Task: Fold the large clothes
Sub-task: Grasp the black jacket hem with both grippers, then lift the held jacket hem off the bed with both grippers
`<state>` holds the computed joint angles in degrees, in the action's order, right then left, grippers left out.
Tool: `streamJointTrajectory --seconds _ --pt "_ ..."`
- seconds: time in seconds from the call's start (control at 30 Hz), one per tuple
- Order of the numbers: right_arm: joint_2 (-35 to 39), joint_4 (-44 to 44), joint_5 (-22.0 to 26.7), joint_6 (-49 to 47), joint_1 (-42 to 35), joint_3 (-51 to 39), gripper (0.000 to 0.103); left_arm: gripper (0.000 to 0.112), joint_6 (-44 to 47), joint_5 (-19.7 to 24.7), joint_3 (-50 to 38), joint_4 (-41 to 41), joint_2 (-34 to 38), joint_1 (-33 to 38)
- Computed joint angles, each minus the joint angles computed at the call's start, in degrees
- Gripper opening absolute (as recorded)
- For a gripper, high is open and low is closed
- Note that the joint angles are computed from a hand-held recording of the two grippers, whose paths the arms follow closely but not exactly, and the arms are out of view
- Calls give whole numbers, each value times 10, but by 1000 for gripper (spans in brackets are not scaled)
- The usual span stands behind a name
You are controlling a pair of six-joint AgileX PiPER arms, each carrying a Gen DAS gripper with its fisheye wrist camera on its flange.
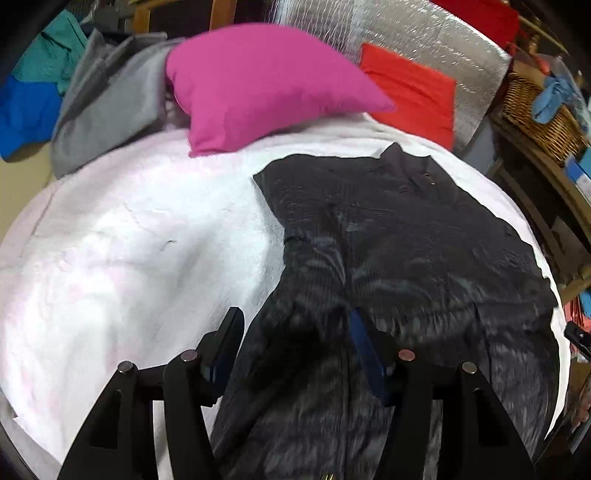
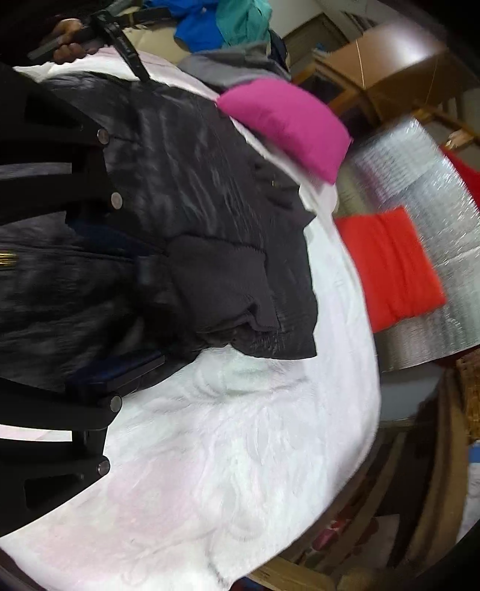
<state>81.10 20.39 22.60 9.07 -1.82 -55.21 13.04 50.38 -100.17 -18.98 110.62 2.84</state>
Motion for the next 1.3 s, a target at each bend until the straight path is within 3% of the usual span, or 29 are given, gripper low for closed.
streamJointTrajectory --seconds 0.27,0.37,0.53,0.77,1.03,1.17,1.3 --pt "-218 145 -11 -167 -3 211 68 65 131 -52 226 -67 -161 82" --pt "-255 182 13 -209 -11 257 68 66 140 -33 263 -92 -188 117" --pt "-296 167 45 -200 -1 306 68 67 164 2 334 -143 -244 166" --pt "-332 113 61 -125 54 339 72 71 186 28 436 -127 -304 174" --pt "-325 -80 31 119 186 350 72 71 194 17 466 -134 -335 188" --pt "-347 -12 25 54 136 351 72 71 176 0 462 -119 -334 177" --pt "-309 62 27 -20 108 349 73 71 137 -27 474 -62 -342 145"
